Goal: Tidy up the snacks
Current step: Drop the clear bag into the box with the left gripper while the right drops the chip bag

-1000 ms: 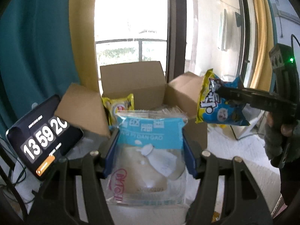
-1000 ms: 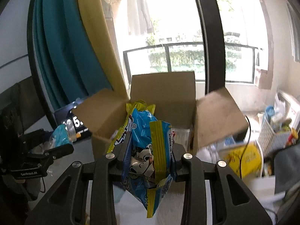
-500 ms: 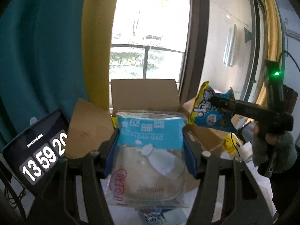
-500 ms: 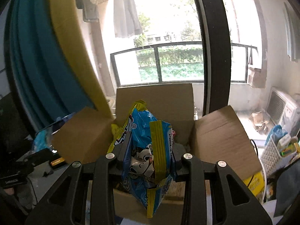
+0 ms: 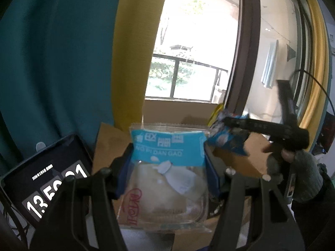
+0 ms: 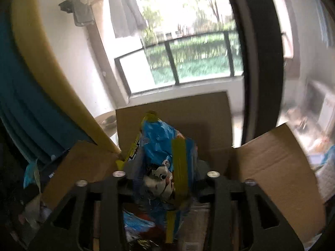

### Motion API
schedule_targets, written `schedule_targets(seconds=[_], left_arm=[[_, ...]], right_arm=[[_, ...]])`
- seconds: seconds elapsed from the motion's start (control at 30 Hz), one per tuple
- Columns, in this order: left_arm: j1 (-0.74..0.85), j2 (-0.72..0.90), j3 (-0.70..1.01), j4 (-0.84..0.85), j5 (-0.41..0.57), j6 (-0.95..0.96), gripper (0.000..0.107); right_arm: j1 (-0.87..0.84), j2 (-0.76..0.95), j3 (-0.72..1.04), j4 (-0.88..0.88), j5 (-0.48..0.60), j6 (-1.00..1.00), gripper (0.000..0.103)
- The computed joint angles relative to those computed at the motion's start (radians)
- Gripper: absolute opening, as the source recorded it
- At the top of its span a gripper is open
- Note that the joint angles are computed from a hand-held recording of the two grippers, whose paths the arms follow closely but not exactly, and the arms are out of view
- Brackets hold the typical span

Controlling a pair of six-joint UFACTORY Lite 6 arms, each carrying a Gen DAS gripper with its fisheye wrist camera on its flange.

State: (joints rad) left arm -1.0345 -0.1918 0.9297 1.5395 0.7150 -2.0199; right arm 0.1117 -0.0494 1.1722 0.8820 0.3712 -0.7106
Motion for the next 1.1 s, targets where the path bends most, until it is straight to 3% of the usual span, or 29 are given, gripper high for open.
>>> schedule_targets(seconds=[0.1, 0.33, 0.6, 0.63, 0.7, 0.8, 1.1], left_arm=[[0.008, 0.044, 0.041, 0.0, 0.001, 0.006, 0.062], [0.001, 0.177, 0.15, -0.032, 0.007, 0.042, 0.062], [0.017, 0.427, 0.437, -0.143, -0.038, 0.201, 0.063], [0.024, 0.465, 0.486, -0.167, -0.048, 0.23, 0.064], [0.032, 0.51, 0.545, -0.185, -0.054, 0.245, 0.081], [0.038, 0.523, 0.579, -0.193, -0.065, 0.221, 0.088], [-0.048, 0.474, 0.551, -0.205, 0.044, 0.242, 0.088]], right_arm=[[0.003, 0.0, 0.02, 0.027, 0.015, -0.029, 0.05], [-0.057, -0.164, -0.127, 0.121, 0.027, -0.209, 0.05], [-0.293, -0.273, -0.207, 0.19, 0.196, -0.375, 0.05], [-0.304, -0.277, -0.21, 0.193, 0.202, -0.386, 0.05], [-0.344, -0.308, -0.239, 0.214, 0.224, -0.423, 0.05], [-0.413, -0.337, -0.256, 0.242, 0.281, -0.467, 0.05], [-0.56, -0.434, -0.32, 0.244, 0.42, -0.485, 0.05]])
